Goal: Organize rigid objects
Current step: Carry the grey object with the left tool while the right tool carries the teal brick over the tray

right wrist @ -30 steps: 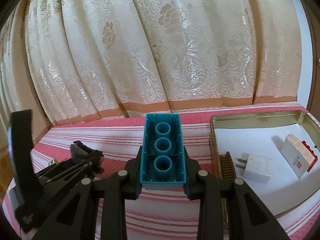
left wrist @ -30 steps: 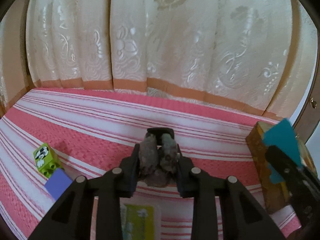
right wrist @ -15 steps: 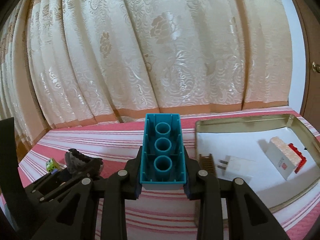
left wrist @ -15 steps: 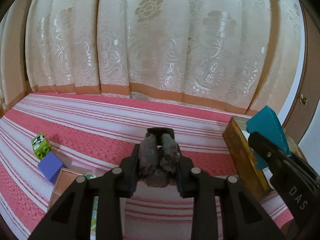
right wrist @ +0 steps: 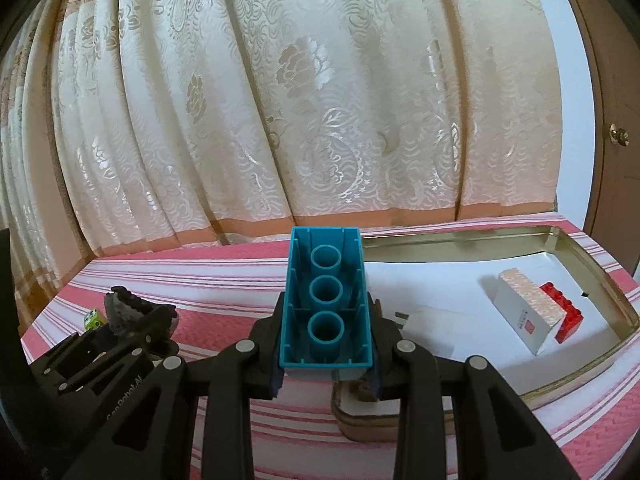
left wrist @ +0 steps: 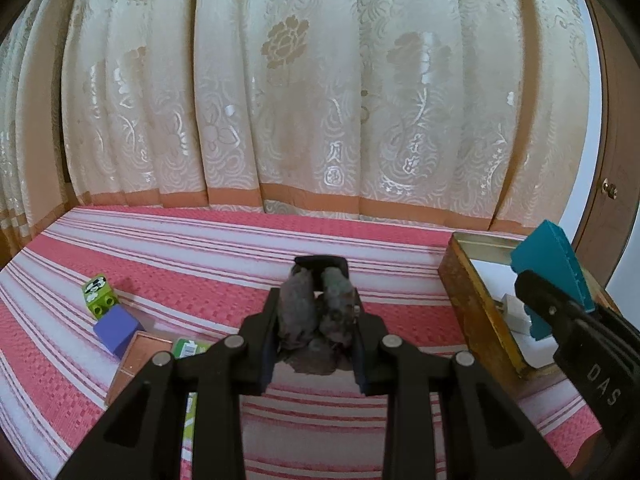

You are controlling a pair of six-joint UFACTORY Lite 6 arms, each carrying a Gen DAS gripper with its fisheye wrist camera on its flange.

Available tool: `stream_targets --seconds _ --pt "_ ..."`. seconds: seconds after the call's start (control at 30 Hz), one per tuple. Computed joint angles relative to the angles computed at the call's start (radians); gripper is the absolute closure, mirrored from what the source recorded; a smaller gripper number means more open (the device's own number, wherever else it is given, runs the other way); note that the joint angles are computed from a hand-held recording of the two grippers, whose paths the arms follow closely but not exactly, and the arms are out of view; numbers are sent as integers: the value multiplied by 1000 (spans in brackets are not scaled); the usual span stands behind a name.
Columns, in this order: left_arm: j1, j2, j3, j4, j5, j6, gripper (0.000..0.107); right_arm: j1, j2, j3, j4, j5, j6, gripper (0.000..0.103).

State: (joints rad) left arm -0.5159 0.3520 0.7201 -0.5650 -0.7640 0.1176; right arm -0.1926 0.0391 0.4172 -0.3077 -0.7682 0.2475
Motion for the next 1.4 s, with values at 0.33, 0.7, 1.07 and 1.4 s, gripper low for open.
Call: stream_targets --seconds 0.33,0.7,1.07,1.4 --pt "-49 -12 -14 -80 -32 44 78 -36 -24 -33 -25 -19 -17 69" --pt "-64 -24 -22 -114 -33 51 78 -99 -41 -49 -79 -31 -9 69" --pt "-121 -13 -9 -172 -52 91 78 -192 -48 -56 -162 -49 10 69" --pt "-207 14 43 -281 -75 168 78 -306 -42 -34 -274 -64 58 69"
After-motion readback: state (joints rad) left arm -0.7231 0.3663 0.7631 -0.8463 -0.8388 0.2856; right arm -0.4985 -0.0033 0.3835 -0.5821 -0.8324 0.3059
